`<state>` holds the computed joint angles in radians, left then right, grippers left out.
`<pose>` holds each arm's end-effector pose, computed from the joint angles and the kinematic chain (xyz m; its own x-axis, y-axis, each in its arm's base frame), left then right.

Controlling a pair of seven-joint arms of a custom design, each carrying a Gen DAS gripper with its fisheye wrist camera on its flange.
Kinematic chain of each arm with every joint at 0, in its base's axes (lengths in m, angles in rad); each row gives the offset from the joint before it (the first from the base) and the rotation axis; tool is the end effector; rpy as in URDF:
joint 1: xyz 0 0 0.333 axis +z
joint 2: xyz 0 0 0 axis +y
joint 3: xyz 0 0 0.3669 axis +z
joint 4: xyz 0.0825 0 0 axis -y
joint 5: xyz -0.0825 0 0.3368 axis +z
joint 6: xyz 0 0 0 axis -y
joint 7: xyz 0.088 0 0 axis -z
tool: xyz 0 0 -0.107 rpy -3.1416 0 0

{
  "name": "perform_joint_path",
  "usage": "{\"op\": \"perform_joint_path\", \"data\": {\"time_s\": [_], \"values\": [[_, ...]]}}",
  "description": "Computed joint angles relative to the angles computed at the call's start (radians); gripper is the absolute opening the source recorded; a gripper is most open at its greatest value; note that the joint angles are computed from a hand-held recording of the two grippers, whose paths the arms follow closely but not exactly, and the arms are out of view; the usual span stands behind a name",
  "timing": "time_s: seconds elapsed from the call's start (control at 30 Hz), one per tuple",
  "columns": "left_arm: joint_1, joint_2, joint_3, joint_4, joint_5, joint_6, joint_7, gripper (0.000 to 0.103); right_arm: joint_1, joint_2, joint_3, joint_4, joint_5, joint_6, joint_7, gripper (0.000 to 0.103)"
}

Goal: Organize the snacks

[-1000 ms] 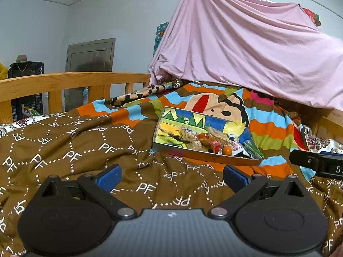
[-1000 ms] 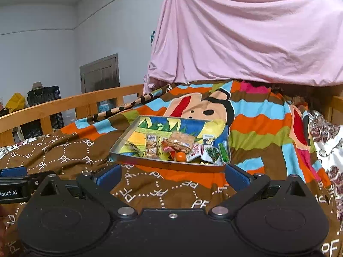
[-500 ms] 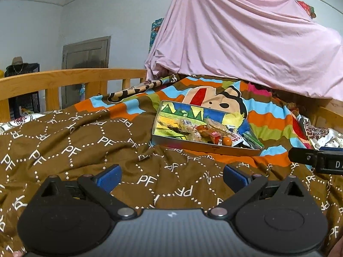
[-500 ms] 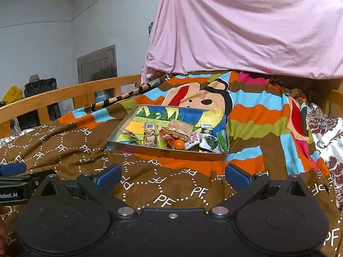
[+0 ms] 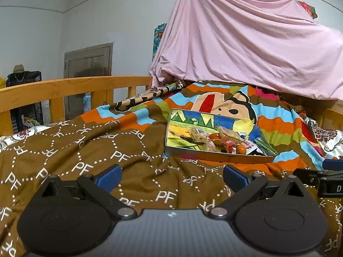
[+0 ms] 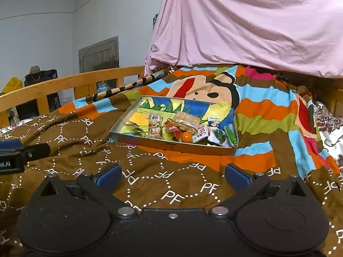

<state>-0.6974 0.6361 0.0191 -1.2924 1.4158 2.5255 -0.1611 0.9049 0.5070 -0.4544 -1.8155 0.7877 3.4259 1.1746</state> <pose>0.5816 -0.4873 0.4915 0.0051 -0.9984 0.0565 -0.3631 -0.0545 -0.9302 0.6011 0.2744 0.4928 0.1563 -0.9873 -0.0280 -0.4193 -0.0406 -0.9070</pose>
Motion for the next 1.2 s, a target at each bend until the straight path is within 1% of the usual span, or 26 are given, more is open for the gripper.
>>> {"op": "perform_joint_path", "data": {"time_s": [0.1, 0.17, 0.23, 0.33, 0.4, 0.53, 0.63, 0.73, 0.77, 0.8, 0.9, 0.97, 1.07, 1.13, 1.2], "values": [[0.008, 0.012, 0.004, 0.007, 0.003, 0.009, 0.009, 0.103, 0.009, 0.031, -0.018, 0.033, 0.005, -0.03, 0.023, 0.102], [0.015, 0.02, 0.003, 0.008, -0.006, 0.02, 0.02, 0.103, 0.006, 0.046, -0.021, 0.046, -0.018, -0.046, 0.052, 0.102], [0.022, 0.028, 0.003, 0.009, -0.014, 0.042, 0.021, 0.103, 0.026, 0.067, -0.05, 0.056, -0.044, -0.055, 0.073, 0.102], [0.029, 0.041, 0.005, 0.015, -0.027, 0.074, 0.039, 0.103, 0.038, 0.081, -0.073, 0.06, -0.087, -0.067, 0.102, 0.102], [0.029, 0.051, 0.01, 0.024, -0.037, 0.089, 0.049, 0.103, 0.034, 0.083, -0.071, 0.058, -0.108, -0.06, 0.13, 0.102], [0.024, 0.067, 0.026, 0.046, -0.042, 0.121, 0.047, 0.103, 0.074, 0.115, -0.135, 0.072, -0.097, -0.064, 0.2, 0.102], [0.012, 0.072, 0.048, 0.056, -0.019, 0.139, 0.023, 0.103, 0.079, 0.126, -0.14, 0.074, -0.1, -0.035, 0.226, 0.102], [-0.005, 0.07, 0.071, 0.053, 0.035, 0.14, -0.044, 0.103, 0.066, 0.12, -0.109, 0.068, -0.096, 0.007, 0.191, 0.102], [-0.004, 0.072, 0.07, 0.057, 0.045, 0.14, -0.053, 0.103, 0.057, 0.114, -0.092, 0.064, -0.094, 0.021, 0.175, 0.102], [-0.005, 0.072, 0.069, 0.056, 0.054, 0.137, -0.057, 0.103, 0.057, 0.113, -0.088, 0.064, -0.085, 0.023, 0.16, 0.102], [-0.006, 0.077, 0.065, 0.061, 0.077, 0.13, -0.06, 0.103, 0.099, 0.132, -0.137, 0.072, -0.03, 0.003, 0.117, 0.102], [-0.005, 0.076, 0.062, 0.058, 0.088, 0.128, -0.065, 0.103, 0.109, 0.135, -0.142, 0.07, -0.012, 0.018, 0.095, 0.102], [-0.001, 0.072, 0.054, 0.052, 0.096, 0.127, -0.062, 0.103, 0.11, 0.136, -0.132, 0.07, 0.02, 0.057, 0.056, 0.102], [-0.002, 0.069, 0.053, 0.049, 0.105, 0.122, -0.068, 0.103, 0.122, 0.143, -0.143, 0.074, 0.056, 0.07, 0.031, 0.102], [0.0, 0.066, 0.05, 0.046, 0.111, 0.118, -0.069, 0.103, 0.138, 0.152, -0.165, 0.084, 0.103, 0.062, 0.008, 0.102]]}}
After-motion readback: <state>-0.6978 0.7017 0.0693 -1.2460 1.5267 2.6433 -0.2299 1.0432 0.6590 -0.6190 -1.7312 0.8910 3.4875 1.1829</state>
